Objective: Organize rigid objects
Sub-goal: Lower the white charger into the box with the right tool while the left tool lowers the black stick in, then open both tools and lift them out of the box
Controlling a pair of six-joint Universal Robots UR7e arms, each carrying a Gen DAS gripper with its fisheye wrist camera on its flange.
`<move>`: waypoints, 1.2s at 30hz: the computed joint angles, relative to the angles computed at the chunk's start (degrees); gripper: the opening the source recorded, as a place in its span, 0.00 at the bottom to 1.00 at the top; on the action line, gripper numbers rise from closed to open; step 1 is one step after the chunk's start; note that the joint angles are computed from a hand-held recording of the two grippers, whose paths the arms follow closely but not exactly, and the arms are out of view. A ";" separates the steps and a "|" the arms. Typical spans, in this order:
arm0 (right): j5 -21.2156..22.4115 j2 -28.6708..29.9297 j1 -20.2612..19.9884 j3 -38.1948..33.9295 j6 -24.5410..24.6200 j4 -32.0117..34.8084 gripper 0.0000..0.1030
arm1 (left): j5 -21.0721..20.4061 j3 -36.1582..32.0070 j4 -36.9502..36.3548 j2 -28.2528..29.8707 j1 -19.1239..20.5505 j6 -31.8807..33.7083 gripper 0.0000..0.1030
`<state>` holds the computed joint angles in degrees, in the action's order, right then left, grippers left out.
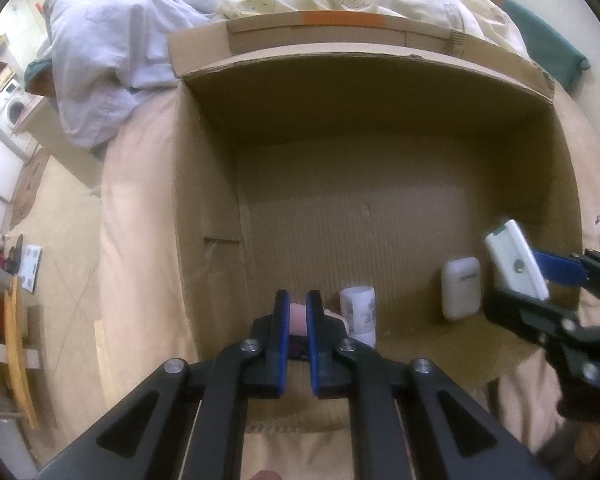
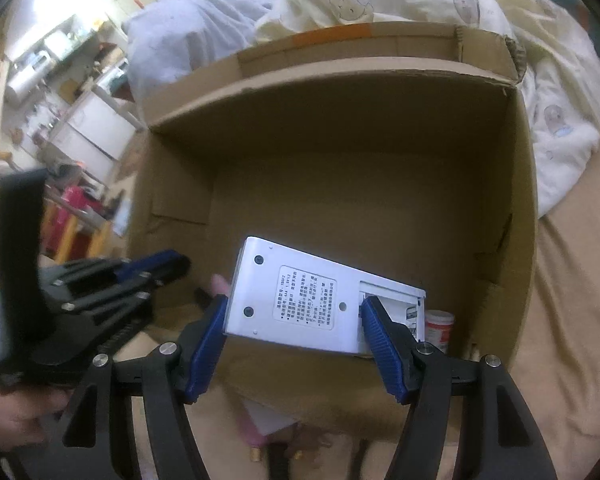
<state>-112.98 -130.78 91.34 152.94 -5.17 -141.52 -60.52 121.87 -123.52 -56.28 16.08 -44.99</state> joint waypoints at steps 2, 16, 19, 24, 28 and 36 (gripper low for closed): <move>-1.76 0.72 0.66 0.26 0.17 -0.28 0.68 | -0.39 0.00 0.21 -0.25 -0.05 -0.27 0.08; -3.96 2.58 0.38 -0.24 2.30 2.38 0.87 | 0.09 -0.07 1.36 0.10 -0.45 0.12 0.18; -2.17 1.38 0.24 -0.26 2.16 0.54 1.00 | 0.02 0.02 1.46 -0.21 -0.47 -0.47 0.23; 0.02 -1.54 -1.78 -0.51 2.21 0.85 1.00 | -0.09 0.39 -0.14 -0.63 -0.47 -0.33 0.57; -1.05 0.43 -0.69 -0.11 2.39 -1.67 1.00 | -0.53 0.97 -1.96 -1.17 -0.39 -0.28 0.78; -1.37 0.70 -0.22 0.19 1.94 -3.74 1.00 | -1.52 1.32 -4.02 -1.47 -0.41 -0.03 0.92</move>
